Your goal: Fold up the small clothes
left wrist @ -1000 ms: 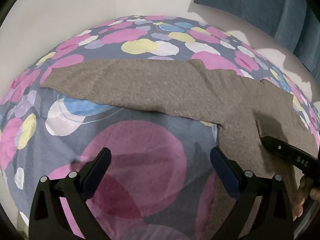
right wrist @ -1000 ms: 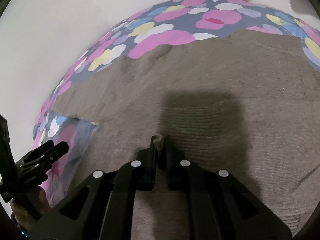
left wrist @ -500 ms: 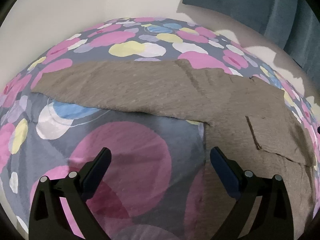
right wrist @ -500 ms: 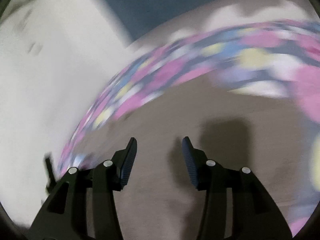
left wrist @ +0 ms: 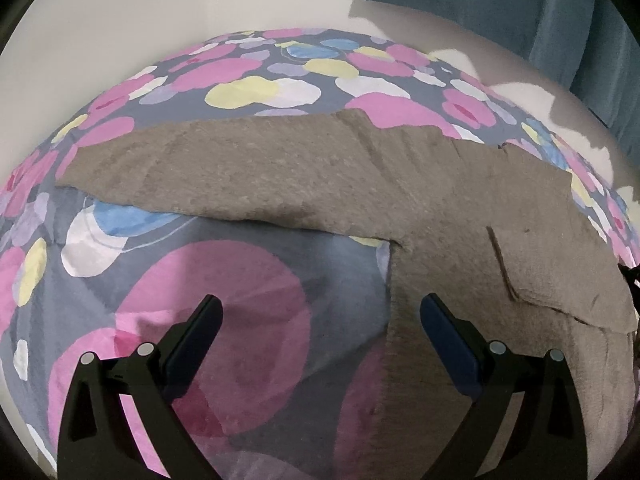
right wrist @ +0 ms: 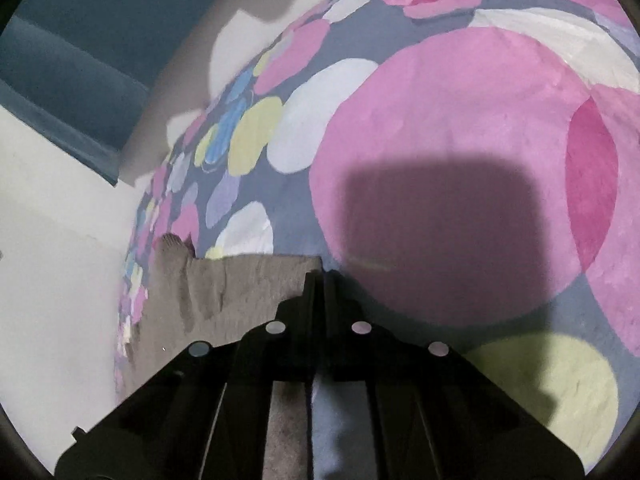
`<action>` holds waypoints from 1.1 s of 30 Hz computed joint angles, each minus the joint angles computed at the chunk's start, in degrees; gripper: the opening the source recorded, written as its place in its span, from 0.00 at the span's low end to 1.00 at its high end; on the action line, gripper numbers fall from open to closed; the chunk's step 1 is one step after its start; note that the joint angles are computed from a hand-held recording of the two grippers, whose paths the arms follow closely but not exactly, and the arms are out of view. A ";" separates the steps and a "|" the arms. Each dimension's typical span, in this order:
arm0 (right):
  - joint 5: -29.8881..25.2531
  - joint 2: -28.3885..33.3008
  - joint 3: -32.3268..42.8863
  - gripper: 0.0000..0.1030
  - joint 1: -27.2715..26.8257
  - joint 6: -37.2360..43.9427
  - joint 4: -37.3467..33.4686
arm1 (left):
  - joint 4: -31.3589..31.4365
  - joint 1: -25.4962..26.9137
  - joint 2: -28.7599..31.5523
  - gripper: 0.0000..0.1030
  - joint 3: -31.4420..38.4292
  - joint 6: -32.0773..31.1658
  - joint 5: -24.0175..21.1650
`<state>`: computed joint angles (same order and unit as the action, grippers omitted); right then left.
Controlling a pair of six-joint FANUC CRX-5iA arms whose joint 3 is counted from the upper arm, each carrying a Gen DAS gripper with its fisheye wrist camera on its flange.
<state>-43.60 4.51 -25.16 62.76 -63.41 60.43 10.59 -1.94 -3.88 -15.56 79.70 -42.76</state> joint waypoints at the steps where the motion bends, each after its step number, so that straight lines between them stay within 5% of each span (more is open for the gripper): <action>1: -0.70 -0.10 0.24 0.03 0.61 0.57 -0.30 | -0.07 -0.06 -0.02 0.95 -0.03 -0.04 0.01; 4: 1.48 -1.35 -2.13 0.12 1.28 -4.30 4.44 | 0.25 -0.07 0.15 0.95 0.03 -0.36 0.01; 6: 1.32 -1.97 -3.08 0.37 2.68 -6.86 6.86 | 0.55 -0.05 0.15 0.95 -0.11 -0.68 0.15; 7: 1.32 -1.88 -3.00 0.39 3.37 -6.99 7.51 | 0.54 -0.15 0.20 0.95 -0.08 -0.60 0.18; 10: -0.01 -1.33 -1.48 0.36 6.52 -2.95 3.65 | 0.98 -0.08 0.26 0.95 -0.28 -1.08 0.13; 11: -0.68 -0.69 -0.17 0.17 7.30 0.17 0.58 | 1.20 -0.05 0.25 0.95 -0.39 -1.18 0.13; 12: -1.29 0.11 1.26 0.10 7.84 3.79 -2.63 | 1.73 0.04 0.17 0.95 -0.65 -1.58 0.17; 18: -4.76 0.12 0.97 0.17 9.90 -0.42 0.34 | 7.50 1.51 -0.91 0.95 -3.01 -6.55 0.43; 23: -12.56 0.26 2.90 0.36 16.19 0.39 -1.43 | 7.69 3.64 -2.30 0.95 -3.91 -8.40 0.77; 30: -35.80 3.70 11.35 0.57 27.33 5.46 -12.97 | 10.23 9.38 -3.06 0.95 -5.40 -12.07 0.12; 33: -36.15 4.48 10.86 0.62 28.55 4.00 -16.27 | 12.23 12.13 -2.50 0.95 -5.67 -13.63 -0.12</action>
<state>-79.75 8.99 -14.30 91.31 -59.42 44.16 22.81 10.19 -6.38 -21.23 66.07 -42.87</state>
